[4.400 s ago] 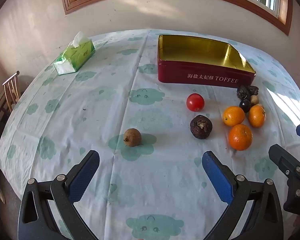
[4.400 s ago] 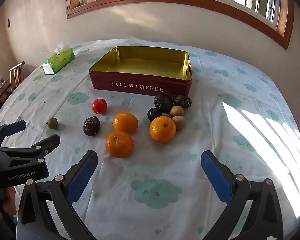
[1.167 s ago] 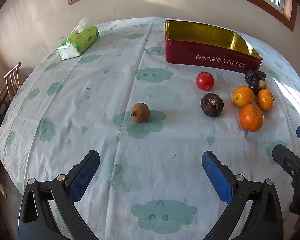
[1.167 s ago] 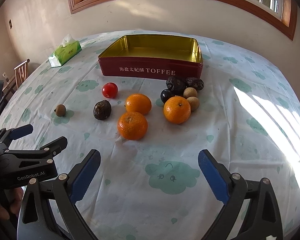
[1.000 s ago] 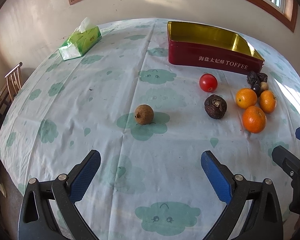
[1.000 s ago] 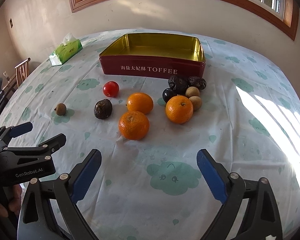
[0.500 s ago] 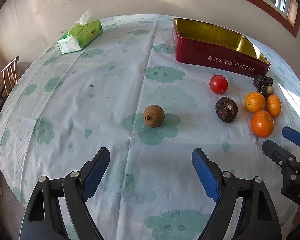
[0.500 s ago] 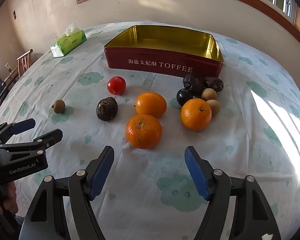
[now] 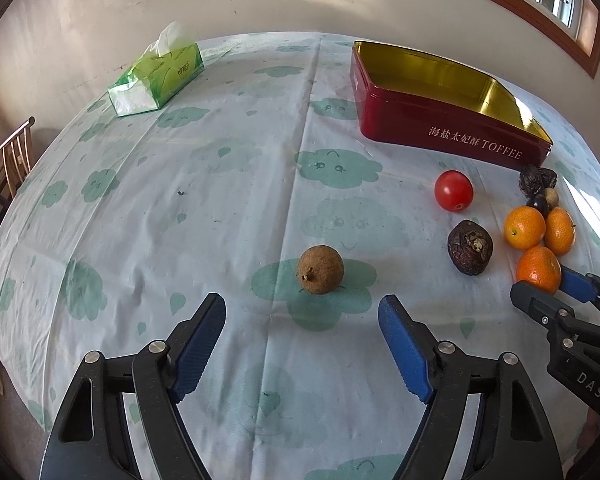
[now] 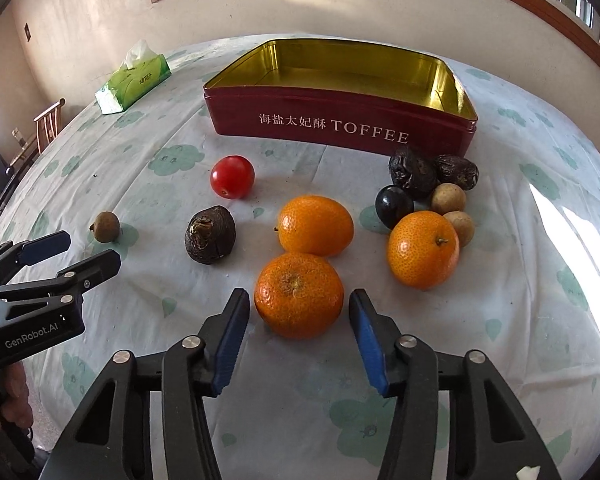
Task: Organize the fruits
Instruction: 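Grasp the small brown fruit with the left tool while the right tool grasps a mandarin orange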
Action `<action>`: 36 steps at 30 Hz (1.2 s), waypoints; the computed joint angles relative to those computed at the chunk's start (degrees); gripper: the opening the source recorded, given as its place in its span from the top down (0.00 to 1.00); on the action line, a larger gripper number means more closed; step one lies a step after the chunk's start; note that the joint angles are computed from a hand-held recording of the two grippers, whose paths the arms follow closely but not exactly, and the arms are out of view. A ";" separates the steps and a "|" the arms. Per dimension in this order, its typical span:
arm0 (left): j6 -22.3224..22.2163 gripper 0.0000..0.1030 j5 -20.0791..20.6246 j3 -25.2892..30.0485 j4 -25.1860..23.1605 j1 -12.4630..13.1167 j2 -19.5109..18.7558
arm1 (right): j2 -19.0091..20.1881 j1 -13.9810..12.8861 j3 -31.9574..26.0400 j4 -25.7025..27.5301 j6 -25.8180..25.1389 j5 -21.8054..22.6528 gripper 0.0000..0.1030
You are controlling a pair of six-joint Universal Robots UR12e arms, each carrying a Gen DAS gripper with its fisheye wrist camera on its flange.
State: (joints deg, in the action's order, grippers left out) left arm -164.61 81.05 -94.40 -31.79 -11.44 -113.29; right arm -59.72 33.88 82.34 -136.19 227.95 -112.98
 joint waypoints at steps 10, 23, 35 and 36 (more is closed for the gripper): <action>0.46 0.47 -1.38 1.59 -1.42 0.01 -1.09 | -0.02 -0.15 0.39 -1.41 -0.23 0.67 0.61; 0.40 0.76 -2.97 1.36 -0.70 0.23 -1.05 | -0.06 -0.16 0.19 -0.48 -0.55 0.62 0.61; 0.77 0.76 -2.37 0.90 -0.92 -0.07 -0.33 | -0.41 -0.31 0.34 -0.82 -0.14 1.19 0.62; 0.85 0.76 -2.51 0.89 -0.87 -0.10 -0.27 | -0.50 -0.31 0.37 -0.99 -0.20 1.28 0.62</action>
State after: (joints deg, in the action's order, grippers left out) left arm -163.76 78.54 -93.51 -32.66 -11.53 -113.56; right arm -60.23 33.57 82.71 -137.18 227.75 -111.69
